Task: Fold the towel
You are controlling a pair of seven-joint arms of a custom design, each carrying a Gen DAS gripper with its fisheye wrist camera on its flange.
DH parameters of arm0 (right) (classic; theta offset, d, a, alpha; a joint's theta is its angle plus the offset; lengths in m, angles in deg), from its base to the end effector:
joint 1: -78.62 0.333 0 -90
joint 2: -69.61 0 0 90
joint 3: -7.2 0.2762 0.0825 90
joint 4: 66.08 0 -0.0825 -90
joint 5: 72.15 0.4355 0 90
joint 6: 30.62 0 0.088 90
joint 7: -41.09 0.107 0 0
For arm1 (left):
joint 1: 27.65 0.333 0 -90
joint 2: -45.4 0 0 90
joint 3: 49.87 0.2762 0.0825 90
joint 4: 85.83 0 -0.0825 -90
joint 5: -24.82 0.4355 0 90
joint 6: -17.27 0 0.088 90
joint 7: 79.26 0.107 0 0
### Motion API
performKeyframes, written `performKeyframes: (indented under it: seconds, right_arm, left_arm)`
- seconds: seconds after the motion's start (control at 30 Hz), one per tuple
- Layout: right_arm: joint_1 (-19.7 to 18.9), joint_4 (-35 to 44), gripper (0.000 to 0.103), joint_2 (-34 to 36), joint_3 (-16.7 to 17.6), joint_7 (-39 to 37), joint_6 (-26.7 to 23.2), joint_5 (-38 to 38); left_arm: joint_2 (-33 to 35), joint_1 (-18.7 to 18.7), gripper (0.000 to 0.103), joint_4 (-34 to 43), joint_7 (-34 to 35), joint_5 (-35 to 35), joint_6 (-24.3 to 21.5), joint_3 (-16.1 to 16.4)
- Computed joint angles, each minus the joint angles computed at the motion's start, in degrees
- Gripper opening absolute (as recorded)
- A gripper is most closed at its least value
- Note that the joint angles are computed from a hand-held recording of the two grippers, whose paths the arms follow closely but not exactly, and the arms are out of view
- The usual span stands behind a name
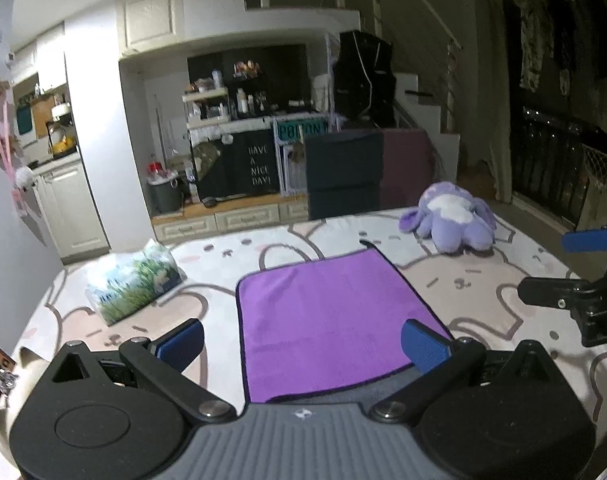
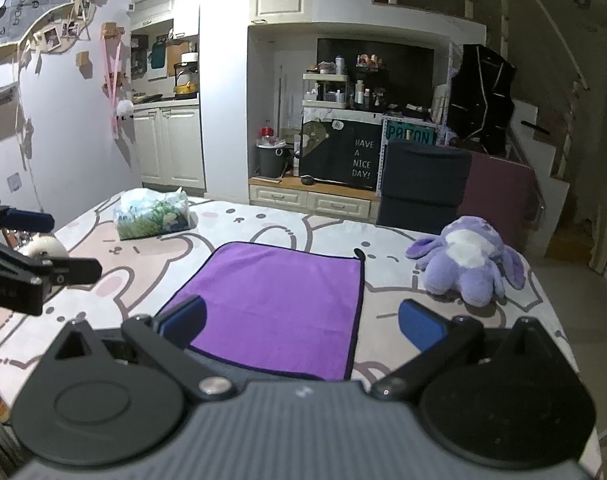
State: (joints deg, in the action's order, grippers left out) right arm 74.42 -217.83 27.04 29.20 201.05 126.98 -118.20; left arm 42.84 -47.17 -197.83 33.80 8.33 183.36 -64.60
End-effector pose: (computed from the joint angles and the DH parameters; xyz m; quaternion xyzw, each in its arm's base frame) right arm 0.4278 0.1643 0.4806 -0.5296 0.6831 -0.4058 0.2972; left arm 0.5417 -0.3512 0.5571 -0.3449 0.8076 -0.4208 0.2275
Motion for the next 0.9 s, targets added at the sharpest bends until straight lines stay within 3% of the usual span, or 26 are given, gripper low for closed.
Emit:
performKeyframes:
  seconds: [0.23, 0.4, 0.6, 0.73, 0.9]
  right_arm:
    - [-1.21, 0.36, 0.103, 3.68, -0.67, 1.73, 1.8, -0.87]
    - [-1.98, -0.49, 0.103, 5.44, -1.18, 3.66, 3.89, -1.41]
    - [0.75, -1.64, 0.103, 8.65, -4.86, -0.75, 5.76, 3.4]
    - [1.45, -1.35, 0.103, 10.43, -5.26, -4.05, 4.58, 5.31]
    - [1.24, -0.47, 0.103, 13.94, -6.33, -5.47, 6.19, 6.68]
  left_arm:
    - [4.81, 1.17, 0.103, 3.46, -7.12, 6.17, -3.22, -0.2]
    - [7.39, 2.1, 0.103, 4.67, -9.3, 6.92, -5.41, -0.42]
    - [10.13, 2.85, 0.103, 5.7, -10.77, 8.72, -7.74, -0.5]
    - [11.62, 3.1, 0.103, 6.66, -11.6, 9.87, -9.55, -0.46]
    - [14.54, 3.61, 0.103, 10.15, -10.74, 9.95, -15.64, -0.64]
